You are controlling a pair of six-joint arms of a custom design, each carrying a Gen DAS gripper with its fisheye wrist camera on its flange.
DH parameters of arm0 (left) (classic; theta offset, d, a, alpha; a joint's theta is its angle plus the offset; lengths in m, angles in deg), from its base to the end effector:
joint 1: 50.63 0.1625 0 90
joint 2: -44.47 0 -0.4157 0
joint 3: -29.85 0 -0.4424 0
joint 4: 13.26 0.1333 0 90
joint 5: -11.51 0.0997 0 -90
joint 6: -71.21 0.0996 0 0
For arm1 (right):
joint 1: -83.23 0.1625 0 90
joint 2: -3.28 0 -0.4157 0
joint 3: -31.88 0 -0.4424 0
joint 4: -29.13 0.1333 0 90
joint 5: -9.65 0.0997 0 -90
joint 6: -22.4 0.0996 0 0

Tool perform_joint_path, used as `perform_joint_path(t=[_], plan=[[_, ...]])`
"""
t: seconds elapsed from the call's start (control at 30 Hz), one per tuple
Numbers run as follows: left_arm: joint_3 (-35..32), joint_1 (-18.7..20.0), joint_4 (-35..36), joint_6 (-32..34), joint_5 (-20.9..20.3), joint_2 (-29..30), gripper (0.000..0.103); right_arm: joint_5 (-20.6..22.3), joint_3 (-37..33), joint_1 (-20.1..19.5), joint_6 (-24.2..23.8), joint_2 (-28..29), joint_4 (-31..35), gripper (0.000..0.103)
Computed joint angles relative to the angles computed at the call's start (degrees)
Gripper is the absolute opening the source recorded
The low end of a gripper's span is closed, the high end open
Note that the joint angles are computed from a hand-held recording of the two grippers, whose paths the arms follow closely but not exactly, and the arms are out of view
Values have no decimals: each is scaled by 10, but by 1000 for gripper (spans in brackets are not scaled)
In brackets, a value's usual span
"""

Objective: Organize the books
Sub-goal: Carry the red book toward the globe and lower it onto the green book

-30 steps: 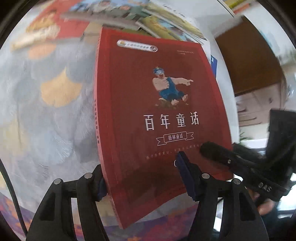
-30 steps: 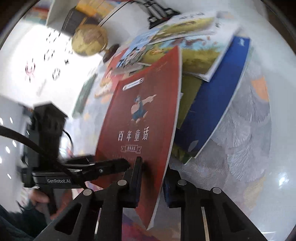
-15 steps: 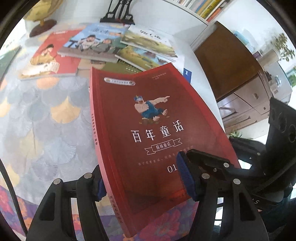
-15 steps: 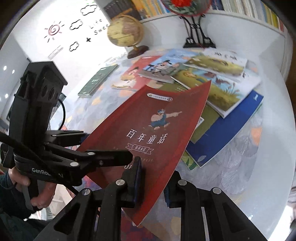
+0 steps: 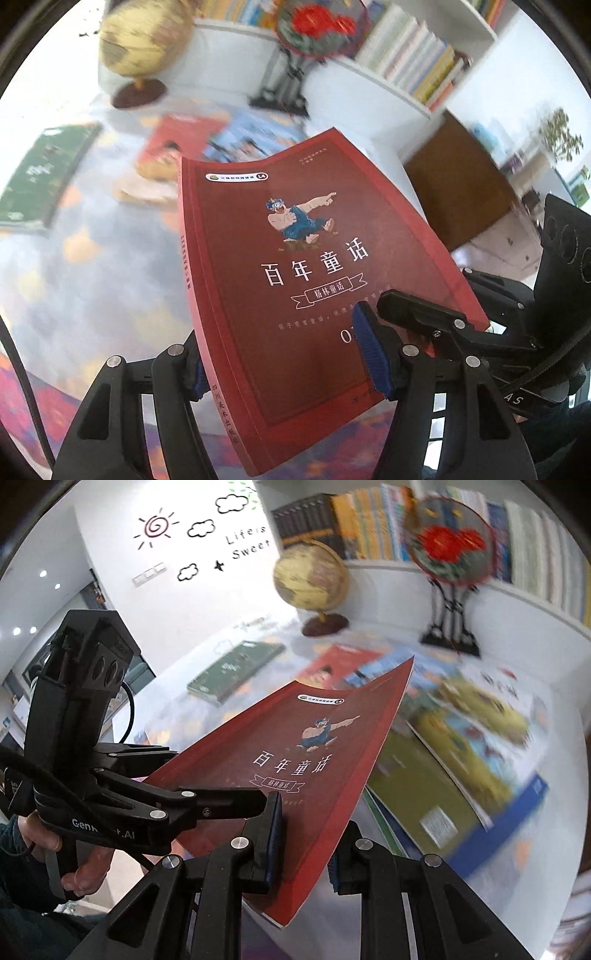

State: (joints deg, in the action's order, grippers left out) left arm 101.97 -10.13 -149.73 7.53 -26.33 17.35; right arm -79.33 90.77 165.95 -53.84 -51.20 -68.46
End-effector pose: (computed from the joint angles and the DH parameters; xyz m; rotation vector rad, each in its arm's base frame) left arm -0.4585 -0.6704 -0.0193 -0.3200 2.4469 -1.0257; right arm 0.0342 -0.7984 0.3729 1.7651 -2.5688 0.0830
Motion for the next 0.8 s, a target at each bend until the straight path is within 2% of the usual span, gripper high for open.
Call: perform_joint_path(t=[0.13,0.27,0.4,0.6,0.8], plan=[[122,1,-53,13,26,-99,62,4,85,39,22,-23,-78,22],[221,10,-41,0,50,-198,62,3,147,78,55,-21,-137,25],[312,30,-32,-1,61,-298,62,7,186,117,106,7,-185,25],[377,80,-36,45,47,-386,62,-4,204,163,188,71,-249,25],[391,124,-96,126,15,-403,62,-28,202,183,263,114,-293,26]])
